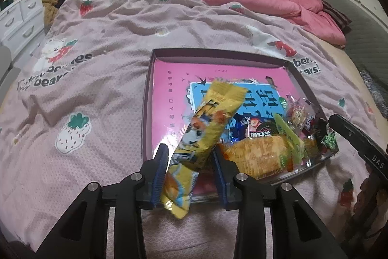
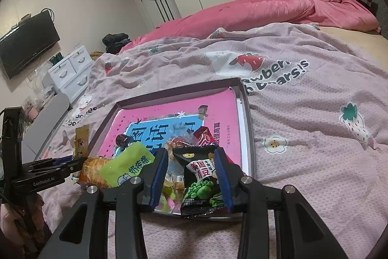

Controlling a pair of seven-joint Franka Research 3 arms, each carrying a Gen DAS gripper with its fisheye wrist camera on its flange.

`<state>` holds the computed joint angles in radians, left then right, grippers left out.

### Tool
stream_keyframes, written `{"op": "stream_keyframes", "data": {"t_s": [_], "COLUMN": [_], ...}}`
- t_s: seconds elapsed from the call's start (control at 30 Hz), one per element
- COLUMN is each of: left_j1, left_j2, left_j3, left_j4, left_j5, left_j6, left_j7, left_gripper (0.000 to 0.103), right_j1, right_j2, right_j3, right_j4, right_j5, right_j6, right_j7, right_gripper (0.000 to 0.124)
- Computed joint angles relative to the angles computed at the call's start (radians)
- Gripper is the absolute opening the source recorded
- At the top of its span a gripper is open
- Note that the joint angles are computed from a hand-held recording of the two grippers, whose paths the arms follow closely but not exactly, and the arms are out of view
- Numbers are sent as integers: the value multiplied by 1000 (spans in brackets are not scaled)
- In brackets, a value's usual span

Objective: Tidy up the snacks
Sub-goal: 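Release the wafer bar into the tray with the left tool while the right tool releases the pea packet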

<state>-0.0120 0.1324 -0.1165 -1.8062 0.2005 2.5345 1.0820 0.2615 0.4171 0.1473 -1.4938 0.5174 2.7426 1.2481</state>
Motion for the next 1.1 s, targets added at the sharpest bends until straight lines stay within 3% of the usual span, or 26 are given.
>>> {"op": "stream_keyframes", "data": {"t_s": [0.43, 0.7, 0.93, 1.1], "left_j1": [3, 1, -9, -24], "left_j2": [-27, -52, -104, -149], "left_j3": [1, 0, -9, -14], "left_j4": [-23, -36, -72, -114], "left_j5": [-1, -2, -25, -31], "left_j6": [44, 70, 97, 92], "left_j7": [-1, 3, 21, 6], "left_gripper": [57, 63, 74, 78], "right_j1": [-7, -8, 17, 59], "right_j2": [-20, -36, -113, -181], "right_j3": [11, 14, -10, -51], "right_j4": [-23, -43, -137, -223], "right_j5": [28, 44, 15, -84], "right_j6": [24, 50, 110, 166], "right_j7": [-36, -54, -36, 59], "right_gripper": [42, 43, 56, 70]}}
